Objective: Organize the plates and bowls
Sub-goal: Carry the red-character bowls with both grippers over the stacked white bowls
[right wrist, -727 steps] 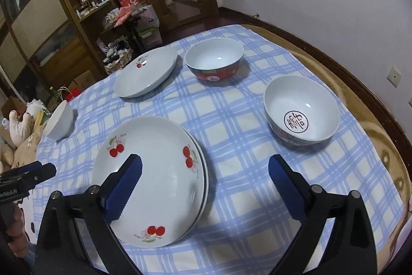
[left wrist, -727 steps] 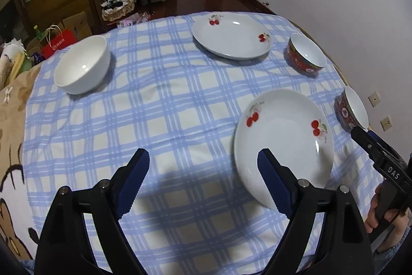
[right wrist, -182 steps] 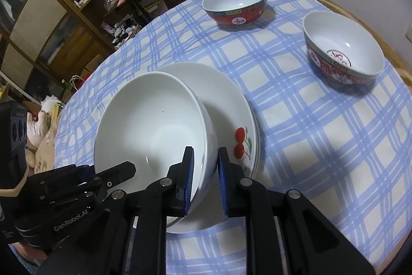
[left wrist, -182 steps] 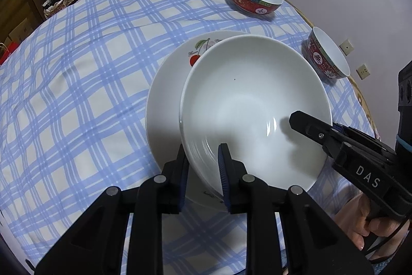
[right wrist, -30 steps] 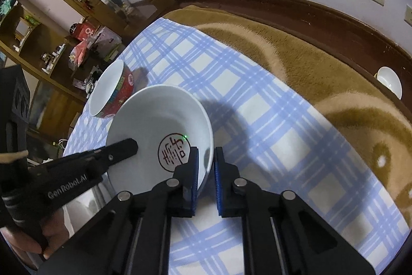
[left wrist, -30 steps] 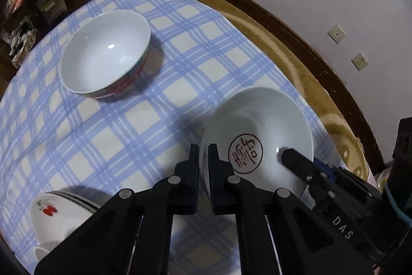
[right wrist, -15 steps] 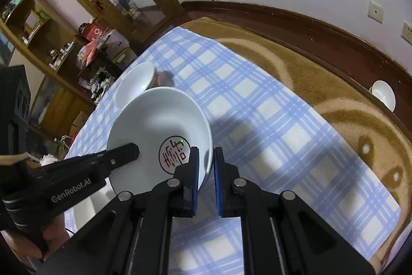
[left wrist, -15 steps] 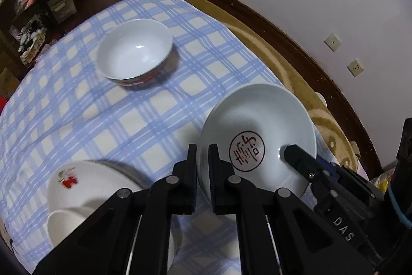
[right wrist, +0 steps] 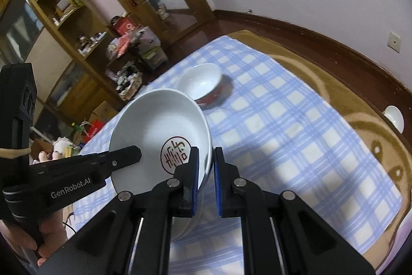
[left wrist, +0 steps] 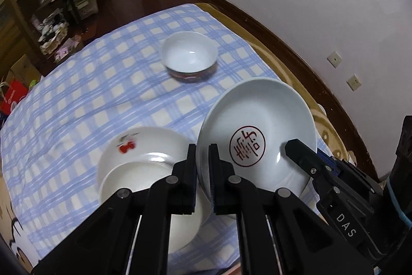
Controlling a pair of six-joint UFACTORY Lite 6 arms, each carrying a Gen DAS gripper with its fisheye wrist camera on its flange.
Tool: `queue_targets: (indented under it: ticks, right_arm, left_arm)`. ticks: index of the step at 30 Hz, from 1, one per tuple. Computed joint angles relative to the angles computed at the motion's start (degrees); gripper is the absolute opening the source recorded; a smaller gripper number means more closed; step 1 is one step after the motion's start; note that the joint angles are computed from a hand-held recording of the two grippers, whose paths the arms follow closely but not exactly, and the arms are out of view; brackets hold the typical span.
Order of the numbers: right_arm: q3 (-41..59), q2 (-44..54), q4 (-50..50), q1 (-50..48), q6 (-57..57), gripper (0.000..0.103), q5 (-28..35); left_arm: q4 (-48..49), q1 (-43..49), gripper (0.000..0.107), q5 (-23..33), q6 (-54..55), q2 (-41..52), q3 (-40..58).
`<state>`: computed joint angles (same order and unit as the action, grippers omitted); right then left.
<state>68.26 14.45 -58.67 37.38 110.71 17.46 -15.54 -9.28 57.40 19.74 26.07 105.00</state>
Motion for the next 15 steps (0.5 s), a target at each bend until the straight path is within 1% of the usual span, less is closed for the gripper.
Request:
queue_targets:
  ticks: [11, 15]
  right_arm:
    - [8.25, 4.62, -0.87, 9.69, 2.15, 0.012, 6.32]
    - [11.37, 6.81, -1.33, 12.48, 3.29, 0.012, 8.06]
  left_arm:
    - [-5.20, 11.59, 0.007, -0.41, 8.54, -11.82, -13.52]
    - [-7.07, 15.19, 0.008, -3.84, 10.93, -16.97, -20.20]
